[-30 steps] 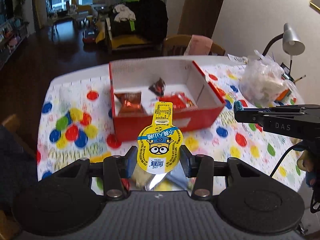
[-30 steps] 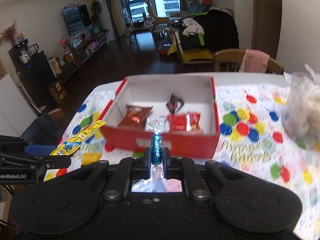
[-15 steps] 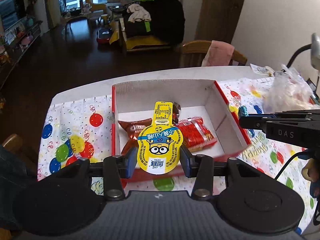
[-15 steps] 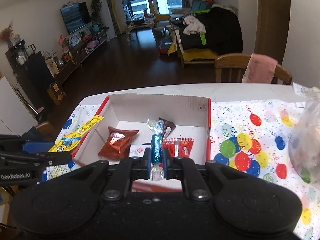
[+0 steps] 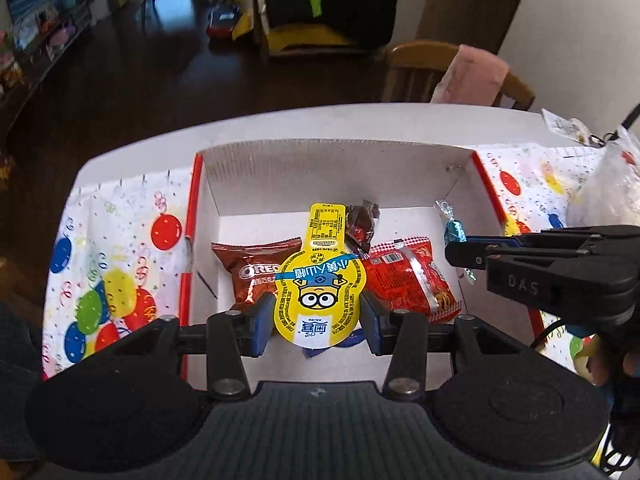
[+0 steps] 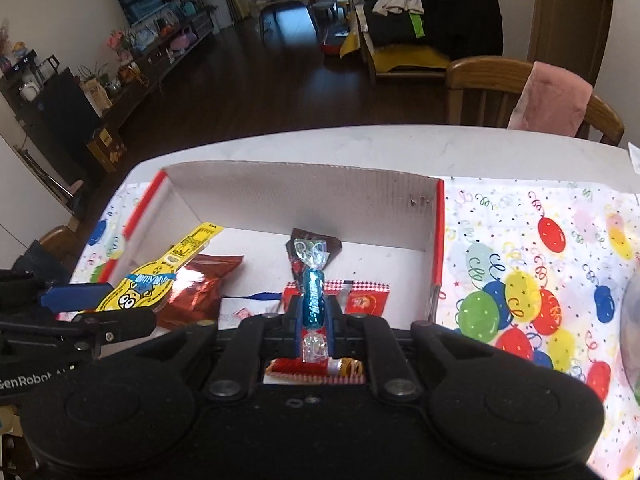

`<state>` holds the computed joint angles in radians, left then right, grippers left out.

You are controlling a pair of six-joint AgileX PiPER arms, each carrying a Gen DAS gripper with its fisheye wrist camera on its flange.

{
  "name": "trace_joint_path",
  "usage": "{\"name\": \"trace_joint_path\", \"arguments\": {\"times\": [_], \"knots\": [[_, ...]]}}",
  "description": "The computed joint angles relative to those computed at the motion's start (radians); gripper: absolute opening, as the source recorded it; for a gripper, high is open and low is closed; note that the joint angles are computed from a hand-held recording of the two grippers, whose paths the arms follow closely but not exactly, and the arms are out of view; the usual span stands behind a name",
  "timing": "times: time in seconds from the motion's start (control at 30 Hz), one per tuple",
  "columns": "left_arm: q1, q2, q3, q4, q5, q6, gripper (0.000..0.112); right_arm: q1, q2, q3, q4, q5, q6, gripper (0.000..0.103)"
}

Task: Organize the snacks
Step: 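Lower both into the box and open left and right tools to release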

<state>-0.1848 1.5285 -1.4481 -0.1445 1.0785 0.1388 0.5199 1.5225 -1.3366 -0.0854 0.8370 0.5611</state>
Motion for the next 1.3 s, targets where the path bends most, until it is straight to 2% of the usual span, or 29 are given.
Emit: {"name": "trace_joint_path", "arguments": {"times": [0.27,0.7,0.9,1.03,1.3], "knots": [[-0.058,0.129,-0.074,0.072,0.028,-0.077,0.044,-0.048,0.115,-0.05,0.071,0.009,-0.111,0.009],[-0.099,0.223,-0.079,0.109,0.027,-0.086,0.044,-0.06,0.17,-0.073,0.116,0.036,-0.206,0.01],[-0.106,0.222,-0.053,0.117,0.012,-0.085,0.045,-0.046,0.154,-0.067,0.09,0.034,-0.193,0.02],[-0.097,0.213,-0.052,0.091,0.02,-0.072,0.045,-0.049,0.124,-0.052,0.097,0.034,-0.185,0.022],[-0.081,0.125,-0.018,0.059,0.017,-0.038,0.047,-0.03,0.028,-0.022,0.079,0.052,-0.137,0.032]]}}
